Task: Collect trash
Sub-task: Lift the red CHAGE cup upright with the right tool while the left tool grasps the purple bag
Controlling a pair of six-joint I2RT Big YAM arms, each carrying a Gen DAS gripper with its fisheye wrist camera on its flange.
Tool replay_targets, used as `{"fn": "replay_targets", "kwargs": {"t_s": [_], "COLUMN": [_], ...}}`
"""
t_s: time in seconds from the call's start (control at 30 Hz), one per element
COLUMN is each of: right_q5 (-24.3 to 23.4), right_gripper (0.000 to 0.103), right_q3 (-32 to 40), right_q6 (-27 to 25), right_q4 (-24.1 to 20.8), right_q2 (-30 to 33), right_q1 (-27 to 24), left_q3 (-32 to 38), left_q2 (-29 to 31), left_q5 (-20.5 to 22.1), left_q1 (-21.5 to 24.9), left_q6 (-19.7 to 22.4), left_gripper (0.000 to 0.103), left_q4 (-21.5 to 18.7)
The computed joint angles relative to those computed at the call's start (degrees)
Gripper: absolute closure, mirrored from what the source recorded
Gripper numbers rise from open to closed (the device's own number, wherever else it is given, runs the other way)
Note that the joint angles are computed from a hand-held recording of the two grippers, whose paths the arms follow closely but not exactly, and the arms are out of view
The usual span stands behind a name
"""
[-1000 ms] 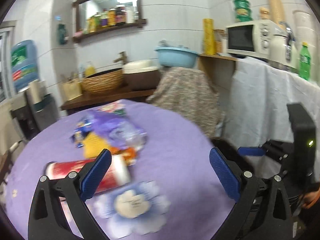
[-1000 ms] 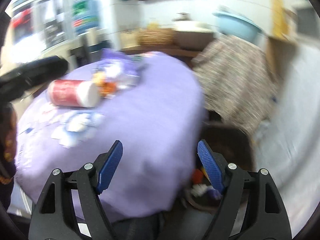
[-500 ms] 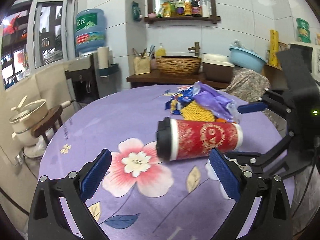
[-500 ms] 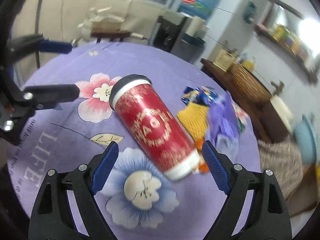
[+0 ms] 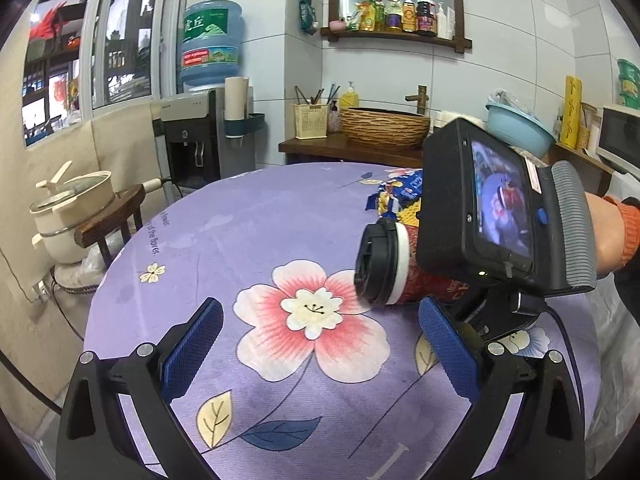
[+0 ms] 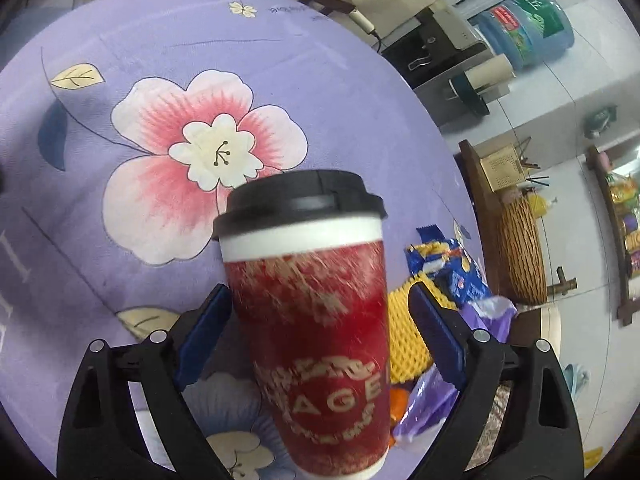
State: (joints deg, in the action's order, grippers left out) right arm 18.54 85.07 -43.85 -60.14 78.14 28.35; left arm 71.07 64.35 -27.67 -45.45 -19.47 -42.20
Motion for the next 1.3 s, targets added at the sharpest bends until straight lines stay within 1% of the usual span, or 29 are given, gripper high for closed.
{"fn": "replay_targets", "kwargs": {"t_s": [0.07,0.13,0.23,0.27,0.33,0.4,0.47,0.57,0.67,0.77,0.87,0.93,1.0,1.07,1.17,1.3], "right_q5": [-0.45,0.62,-0.65,-1.67,-1.87,-2.46,-4.06,-6.44,-8.95,-12.34,-15.9,-16.15,-15.89,-15.77,-15.54,-16.63], "right_gripper": [0.016,0.021,0.021,0.021,0.022,0.022,0.022,0.022,0.022,0.022,0.022,0.022,0.022,0.022,0.022,0.022], "right_q3": [0.15,-0.64,-0.22,-0.34,-0.38,-0.83,-1.12,-1.87,-3.05,-4.76,-7.35,-9.03,-10.97,-12.38,-14.57,-16.84], "right_q6": [0.18,-0.22,0.97,1.76,2.97,5.2,7.13,11.57,16.51,21.28,25.81,28.0,29.91,30.53,31.57,32.73], "right_q4": [-0.6,0.93,0.71,0.94,1.86,2.99,3.59,4.4,5.02,5.84,7.3,8.87,10.35,11.09,11.54,10.39], "right_q2": [0.52,0.39,0.57,0.06,-0.17,-1.46,-2.73,-5.42,-8.71,-12.16,-16.31,-18.63,-21.63,-23.96,-27.43,-30.86], "right_q1": [0.14,0.44,0.5,0.37,0.25,-0.18,-0.93,-2.75,-4.72,-7.23,-10.05,-11.29,-12.78,-14.05,-16.45,-20.21], "left_q3": [-0.51,-0.73,-0.91,-0.86,-0.49,-0.03,0.31,0.95,1.29,2.38,3.85,5.51,7.48,9.31,13.63,19.43], "left_q2": [-0.51,-0.63,-0.63,-0.6,-0.27,0.13,0.38,0.73,0.88,1.86,3.42,5.11,7.07,8.77,12.64,17.94], "left_q5": [-0.15,-0.32,0.22,0.44,0.44,0.43,0.56,0.99,2.67,3.8,6.29,8.62,9.75,10.9,13.81,15.63], "left_q1": [0.83,1.66,2.75,2.87,2.8,2.52,2.31,2.29,2.68,2.59,2.59,2.75,2.46,2.2,1.97,0.84], "left_q6": [-0.69,-1.49,-2.89,-3.03,-2.82,-2.08,-1.5,-1.32,-1.66,-0.7,0.3,0.87,1.65,2.32,2.65,3.09], "left_gripper": [0.006,0.006,0.006,0.006,0.006,0.006,0.006,0.006,0.006,0.006,0.006,0.006,0.006,0.006,0.006,0.006], "left_q4": [-0.49,-1.04,-1.58,-1.67,-1.82,-1.73,-1.61,-1.36,-0.64,-0.05,0.39,0.23,-0.08,-0.09,-0.69,-1.71]}}
